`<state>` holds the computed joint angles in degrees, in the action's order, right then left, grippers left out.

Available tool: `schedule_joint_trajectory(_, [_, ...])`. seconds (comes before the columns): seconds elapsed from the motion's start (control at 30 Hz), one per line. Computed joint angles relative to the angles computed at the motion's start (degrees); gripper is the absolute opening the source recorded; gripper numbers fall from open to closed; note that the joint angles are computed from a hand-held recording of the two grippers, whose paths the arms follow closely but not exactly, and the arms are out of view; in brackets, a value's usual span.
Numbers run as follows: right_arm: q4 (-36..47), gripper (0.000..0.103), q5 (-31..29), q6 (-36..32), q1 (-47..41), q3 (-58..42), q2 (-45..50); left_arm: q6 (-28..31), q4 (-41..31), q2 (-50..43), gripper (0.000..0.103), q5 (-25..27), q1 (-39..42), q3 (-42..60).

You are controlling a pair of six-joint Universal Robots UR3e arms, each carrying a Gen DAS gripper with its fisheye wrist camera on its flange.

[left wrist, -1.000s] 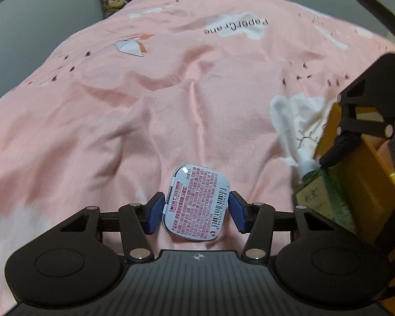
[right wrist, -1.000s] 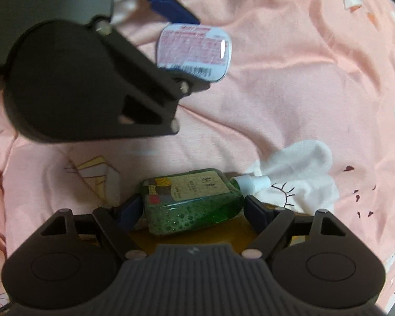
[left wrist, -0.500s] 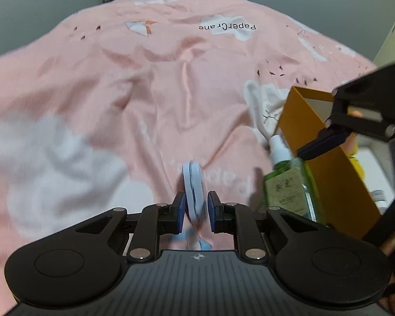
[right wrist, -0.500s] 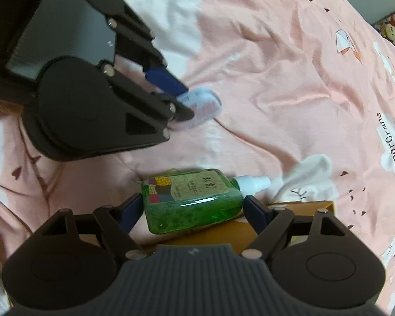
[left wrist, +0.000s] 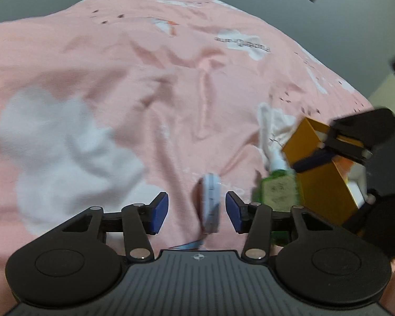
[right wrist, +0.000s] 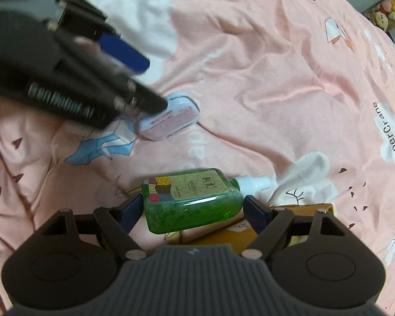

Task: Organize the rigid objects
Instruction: 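Grasp the green soap bottle with right tool while left tool grasps pink tin, then carry green bottle and pink tin into the box and open right tool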

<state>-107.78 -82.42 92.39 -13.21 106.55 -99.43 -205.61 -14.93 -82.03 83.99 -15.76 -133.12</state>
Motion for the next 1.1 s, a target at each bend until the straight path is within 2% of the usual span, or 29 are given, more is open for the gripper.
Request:
schedule_joint_trajectory(0.07, [-0.9,0.081,-0.3,0.2,0.3,0.2,1.3,1.5,2.9,-1.9,0.05,-0.4,-1.2,0.3])
schedule_joint_trajectory(0.23, [-0.7,0.081,0.2,0.1,-0.3,-0.5,3.8,1.9,3.5,-8.5,0.029,1.5,-3.6,4.5])
schedule_joint_trajectory(0.33, [0.3,0.081,0.8,0.4,-0.5,-1.4,4.7,0.5,3.9,-11.4,0.021,2.7,-4.1,5.5])
schedule_joint_trajectory(0.47, [-0.2,0.081,1.6,-0.5,-1.1,-0.7,4.5,-0.7,3.7,-14.1,0.02,5.2,-5.6,7.4])
schedule_joint_trajectory(0.57, [0.0,0.081,2.0,-0.2,-1.6,-0.5,4.2,-1.9,2.5,-14.1,0.02,10.1,-9.1,9.1])
schedule_joint_trajectory(0.73, [1.0,0.08,4.0,-2.1,-4.1,1.9,-1.0,-4.3,-0.3,-10.3,0.02,15.6,-14.1,10.2])
schedule_joint_trajectory(0.83, [5.7,0.08,6.1,-5.0,-7.0,1.3,-5.4,-5.1,-1.4,-7.8,0.02,16.8,-15.9,10.7])
schedule_joint_trajectory(0.93, [9.9,0.08,8.5,-9.3,-10.7,0.9,-10.7,-6.2,-2.1,-5.0,0.02,16.0,-16.4,10.8])
schedule_joint_trajectory(1.1, [22.2,0.08,14.3,-18.7,-20.9,-4.4,-17.9,-6.7,-2.0,-3.7,0.02,15.6,-18.4,13.6])
